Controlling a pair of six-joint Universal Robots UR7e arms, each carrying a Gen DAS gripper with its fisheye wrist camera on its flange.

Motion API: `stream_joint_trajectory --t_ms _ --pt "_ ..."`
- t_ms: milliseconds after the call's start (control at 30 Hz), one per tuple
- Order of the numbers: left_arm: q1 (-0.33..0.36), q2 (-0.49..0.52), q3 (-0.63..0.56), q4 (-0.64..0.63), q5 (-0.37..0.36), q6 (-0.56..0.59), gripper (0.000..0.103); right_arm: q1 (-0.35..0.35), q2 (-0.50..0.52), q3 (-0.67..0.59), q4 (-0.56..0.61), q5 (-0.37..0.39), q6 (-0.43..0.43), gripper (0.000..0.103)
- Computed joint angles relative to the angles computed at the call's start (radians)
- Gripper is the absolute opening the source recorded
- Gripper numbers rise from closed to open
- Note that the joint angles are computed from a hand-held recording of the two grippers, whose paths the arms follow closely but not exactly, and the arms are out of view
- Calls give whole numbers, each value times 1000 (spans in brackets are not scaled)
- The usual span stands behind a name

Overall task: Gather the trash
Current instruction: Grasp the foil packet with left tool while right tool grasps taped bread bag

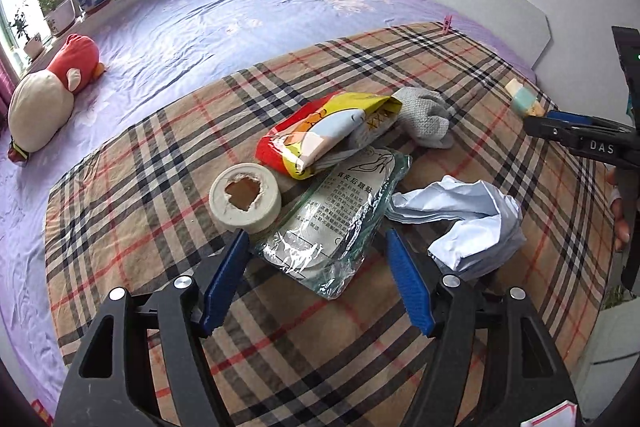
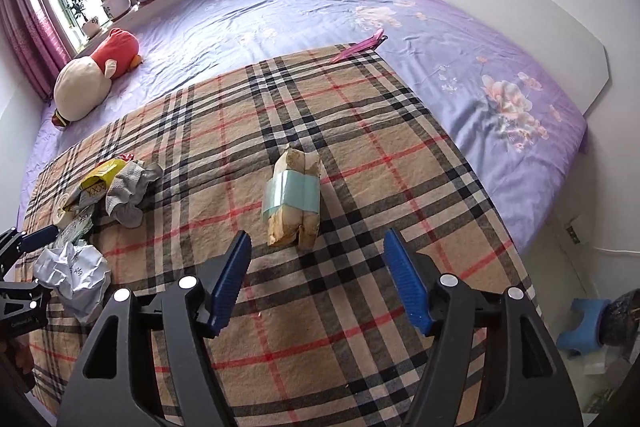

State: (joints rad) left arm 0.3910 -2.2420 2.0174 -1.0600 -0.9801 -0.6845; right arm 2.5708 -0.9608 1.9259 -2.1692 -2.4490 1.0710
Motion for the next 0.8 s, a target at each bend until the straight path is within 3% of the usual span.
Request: stream_joint_trajectory --t_ms 133,233,633,733,800 --pt "-44 -17 12 -3 -39 -19 69 -17 19 -18 -8 -14 -29 72" --pt "-67 -21 23 16 -14 -44 69 -26 28 -27 -10 -25 -40 72" --pt "15 35 53 -131 59 107 69 -33 44 -41 -22 -36 -69 71" --pt "24 34 61 -158 56 136 68 -28 51 -42 -37 -37 -86 57" --pt "32 31 58 -173 30 149 59 -24 53 -44 -38 -35 -93 40"
